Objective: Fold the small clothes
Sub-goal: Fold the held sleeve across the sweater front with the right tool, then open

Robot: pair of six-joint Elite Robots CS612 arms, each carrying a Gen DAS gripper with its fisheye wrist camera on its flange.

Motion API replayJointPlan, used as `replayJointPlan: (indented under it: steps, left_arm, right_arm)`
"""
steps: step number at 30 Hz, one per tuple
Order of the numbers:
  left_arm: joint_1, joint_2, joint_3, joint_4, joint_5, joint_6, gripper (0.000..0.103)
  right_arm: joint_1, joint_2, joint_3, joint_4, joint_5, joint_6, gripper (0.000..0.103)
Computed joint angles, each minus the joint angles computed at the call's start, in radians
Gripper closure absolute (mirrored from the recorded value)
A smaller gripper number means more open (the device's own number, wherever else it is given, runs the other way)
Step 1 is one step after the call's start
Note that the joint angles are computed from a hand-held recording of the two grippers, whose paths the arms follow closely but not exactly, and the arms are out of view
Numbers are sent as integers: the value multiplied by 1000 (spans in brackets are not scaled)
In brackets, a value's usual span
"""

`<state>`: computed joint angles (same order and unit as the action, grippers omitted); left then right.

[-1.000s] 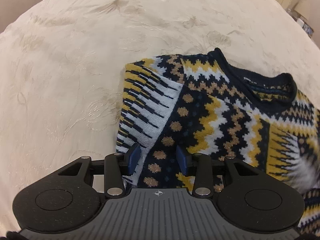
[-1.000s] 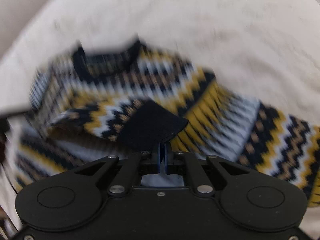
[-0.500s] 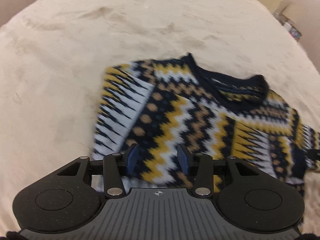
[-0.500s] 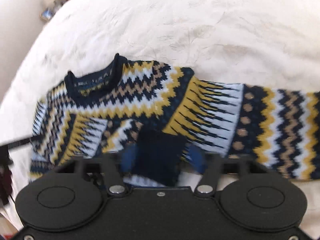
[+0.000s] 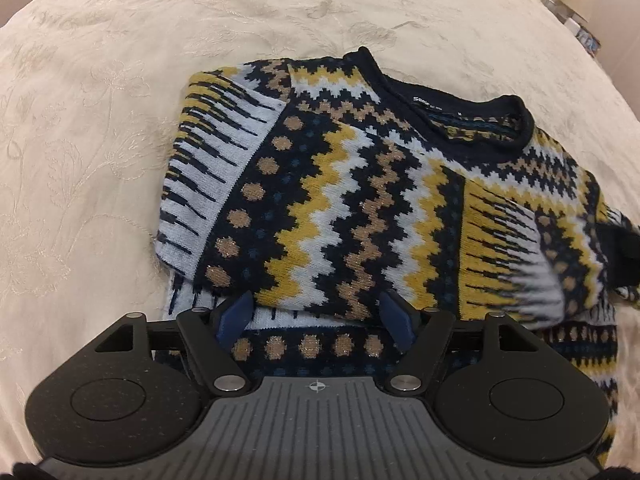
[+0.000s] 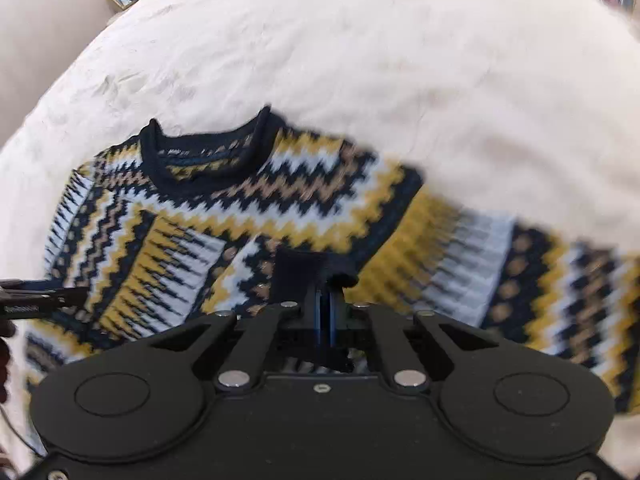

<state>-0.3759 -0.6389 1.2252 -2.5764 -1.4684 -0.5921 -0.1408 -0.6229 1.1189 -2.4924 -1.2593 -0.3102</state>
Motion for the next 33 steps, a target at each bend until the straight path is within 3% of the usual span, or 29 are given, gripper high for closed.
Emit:
replayJointPlan:
  steps: [4, 6, 8, 10, 13, 19, 25, 33]
  left_arm:
    - [3, -4, -2, 10, -17, -10, 34]
    - [4, -14, 8, -6, -20, -24, 32]
    - [1, -29, 24, -25, -11, -44, 26]
    - [-3, -45, 40, -37, 1, -59, 13]
    - [-13, -72, 61, -47, 29, -75, 8]
    - [-41, -118, 97, -44, 75, -97, 0]
    - [-72, -147, 125, -43, 90, -130, 0]
    - [-106, -168, 146, -27, 87, -187, 0]
  right_arm:
    - [-2, 31, -52, 125, -41, 67, 83]
    - [-6, 28, -37, 107, -26, 105, 78]
    - [-20, 18, -14, 77, 28, 162, 47]
    - [-34, 6, 17, 17, 85, 218, 29]
    - [-47, -17, 56, -37, 109, 250, 29]
    - [-84, -59, 115, -123, 136, 264, 21]
    - [-135, -87, 142, -176, 89, 261, 15]
    - [-202, -71, 77, -170, 1, 209, 15]
